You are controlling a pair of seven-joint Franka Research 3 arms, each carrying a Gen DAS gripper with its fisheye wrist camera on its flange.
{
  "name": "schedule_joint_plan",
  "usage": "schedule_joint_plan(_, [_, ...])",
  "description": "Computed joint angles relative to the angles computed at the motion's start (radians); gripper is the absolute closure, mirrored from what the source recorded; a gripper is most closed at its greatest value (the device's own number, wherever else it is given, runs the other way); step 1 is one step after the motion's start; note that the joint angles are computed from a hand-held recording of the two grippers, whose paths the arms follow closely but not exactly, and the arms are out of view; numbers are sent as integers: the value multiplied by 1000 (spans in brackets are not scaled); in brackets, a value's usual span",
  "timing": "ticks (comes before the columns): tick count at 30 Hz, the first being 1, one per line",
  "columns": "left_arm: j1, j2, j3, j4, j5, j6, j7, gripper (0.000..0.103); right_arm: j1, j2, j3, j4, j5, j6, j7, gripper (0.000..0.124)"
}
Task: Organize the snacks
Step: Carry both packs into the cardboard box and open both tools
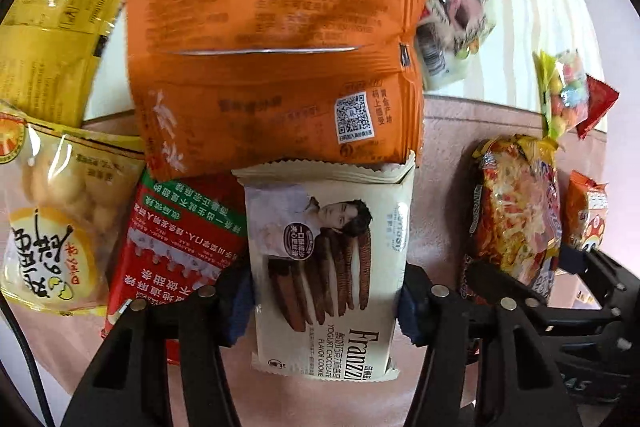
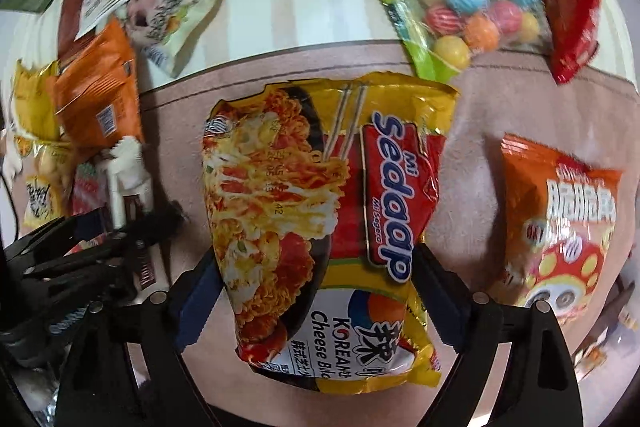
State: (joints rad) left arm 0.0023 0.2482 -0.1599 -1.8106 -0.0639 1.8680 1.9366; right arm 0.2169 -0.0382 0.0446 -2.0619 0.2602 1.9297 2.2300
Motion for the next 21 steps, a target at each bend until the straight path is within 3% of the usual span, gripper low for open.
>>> schedule_joint_plan(2, [20,-36,-14,-36,4,28,7,48,10,-5,12,2,-36,2,40,33])
schedule_joint_plan(4, [104,-77,-98,-75,8,38,2,48,19,-25,20,-7,-62,7,72,34])
schedule_joint_plan(11, [116,-110,-80,-16,-72,1,62,48,20,-144,20,-59,-16,95,80,34])
schedule_joint_plan(13, [44,-114,15,50,-116,-43,81,48,13,-174,14,-51,1,115,62,34])
schedule_joint_plan(16, [46,-94,47,161,-181,-94,95,48,-2,-193,6,-10,11,131,22,34])
schedule_joint_plan(19, [48,19,22,395,-209,-169,62,48,-22,-172,-8,88,2,139,-33,34])
schedule_joint_plan(21, [57,108,-45,569,-201,-186,-7,48,-37,-134,-24,166,9,143,-79,34])
